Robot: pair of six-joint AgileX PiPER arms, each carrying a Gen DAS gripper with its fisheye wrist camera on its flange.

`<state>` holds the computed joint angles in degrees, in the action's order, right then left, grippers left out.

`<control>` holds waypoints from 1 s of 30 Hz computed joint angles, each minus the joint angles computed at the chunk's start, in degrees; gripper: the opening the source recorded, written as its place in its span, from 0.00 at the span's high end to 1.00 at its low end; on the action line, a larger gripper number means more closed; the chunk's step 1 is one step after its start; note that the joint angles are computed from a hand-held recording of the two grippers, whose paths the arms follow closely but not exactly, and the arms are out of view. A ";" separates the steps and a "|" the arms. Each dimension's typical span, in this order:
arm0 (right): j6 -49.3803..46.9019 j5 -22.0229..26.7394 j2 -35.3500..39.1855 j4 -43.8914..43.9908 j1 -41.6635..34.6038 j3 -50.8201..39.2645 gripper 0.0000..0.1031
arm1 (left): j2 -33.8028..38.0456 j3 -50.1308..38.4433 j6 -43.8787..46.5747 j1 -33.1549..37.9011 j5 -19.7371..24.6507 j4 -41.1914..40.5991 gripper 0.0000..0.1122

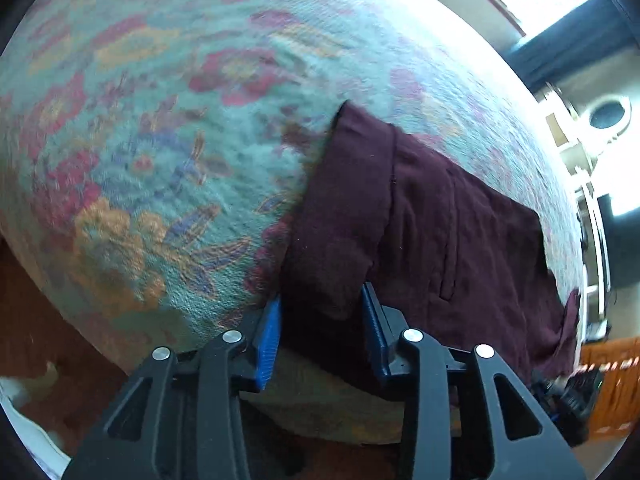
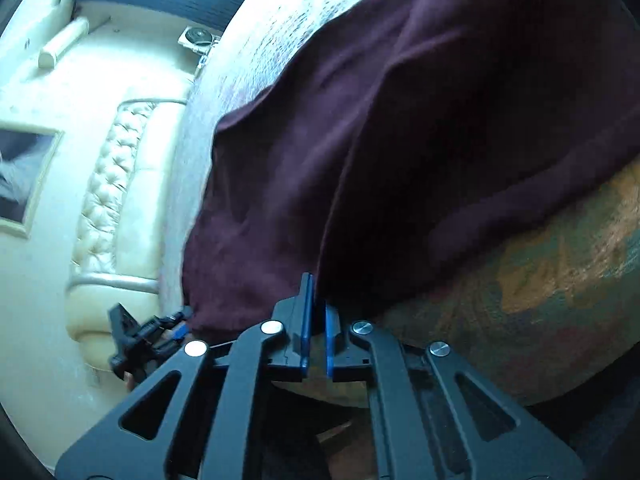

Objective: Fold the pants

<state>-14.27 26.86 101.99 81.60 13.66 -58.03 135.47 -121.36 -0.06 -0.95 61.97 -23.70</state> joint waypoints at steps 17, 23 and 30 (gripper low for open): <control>7.16 12.05 -8.03 -37.76 -69.57 0.87 0.50 | -5.52 0.79 -10.13 -7.17 -10.77 15.59 0.35; -2.87 8.86 -6.68 -34.18 -69.20 1.17 0.97 | 2.44 -10.73 -15.35 -12.44 -5.45 16.79 0.33; 11.61 1.38 -9.71 -45.50 -69.55 0.99 0.89 | 4.99 -11.57 -14.69 -15.88 -4.91 18.45 0.33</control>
